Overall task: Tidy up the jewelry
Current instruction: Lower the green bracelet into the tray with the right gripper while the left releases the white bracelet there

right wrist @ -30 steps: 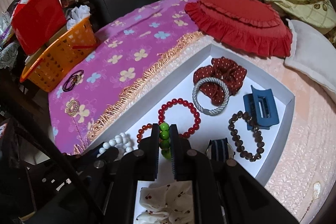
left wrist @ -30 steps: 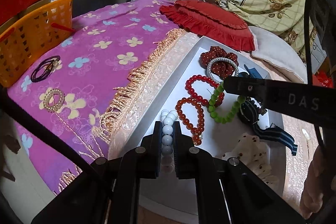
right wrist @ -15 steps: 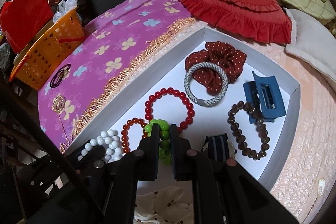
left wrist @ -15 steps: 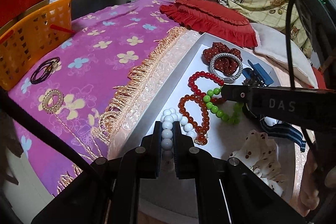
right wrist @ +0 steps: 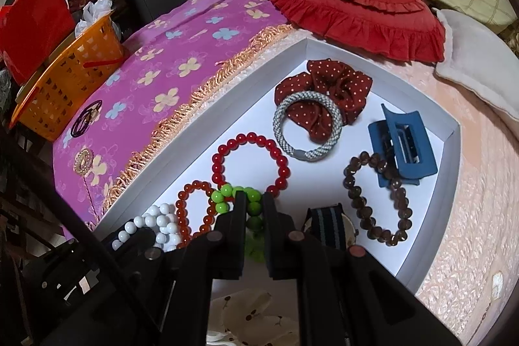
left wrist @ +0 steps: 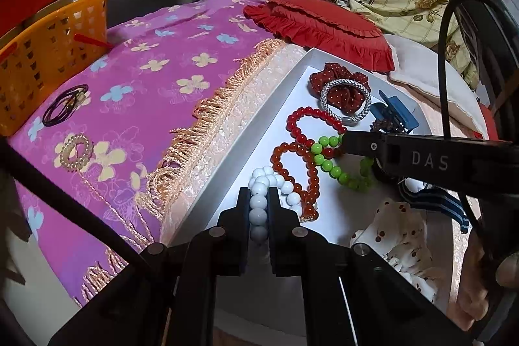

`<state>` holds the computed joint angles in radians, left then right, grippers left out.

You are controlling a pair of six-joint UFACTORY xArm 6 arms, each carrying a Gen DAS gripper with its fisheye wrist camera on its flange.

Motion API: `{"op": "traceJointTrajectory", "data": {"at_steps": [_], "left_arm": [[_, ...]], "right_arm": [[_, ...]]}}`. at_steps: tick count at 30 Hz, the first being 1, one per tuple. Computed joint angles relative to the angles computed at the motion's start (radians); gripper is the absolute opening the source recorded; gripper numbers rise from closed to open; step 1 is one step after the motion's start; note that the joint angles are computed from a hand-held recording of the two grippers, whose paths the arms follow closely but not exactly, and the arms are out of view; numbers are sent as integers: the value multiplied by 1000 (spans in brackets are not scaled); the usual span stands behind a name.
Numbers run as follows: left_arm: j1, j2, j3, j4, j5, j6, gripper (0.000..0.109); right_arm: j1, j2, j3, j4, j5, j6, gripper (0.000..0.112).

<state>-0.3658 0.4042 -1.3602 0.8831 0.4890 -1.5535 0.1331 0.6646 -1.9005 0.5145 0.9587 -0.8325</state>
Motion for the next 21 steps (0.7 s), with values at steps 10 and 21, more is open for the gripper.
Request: {"op": "traceJointTrajectory", "data": {"at_steps": [10,21], "left_arm": [[-7,0,-6,-18,26,12,14],[-12,-6,-6,-14,50,-3,14]], "right_arm": [[-14,-22,5,44,18,-24,9],[-25,-65,31,97,22,-28,44]]}}
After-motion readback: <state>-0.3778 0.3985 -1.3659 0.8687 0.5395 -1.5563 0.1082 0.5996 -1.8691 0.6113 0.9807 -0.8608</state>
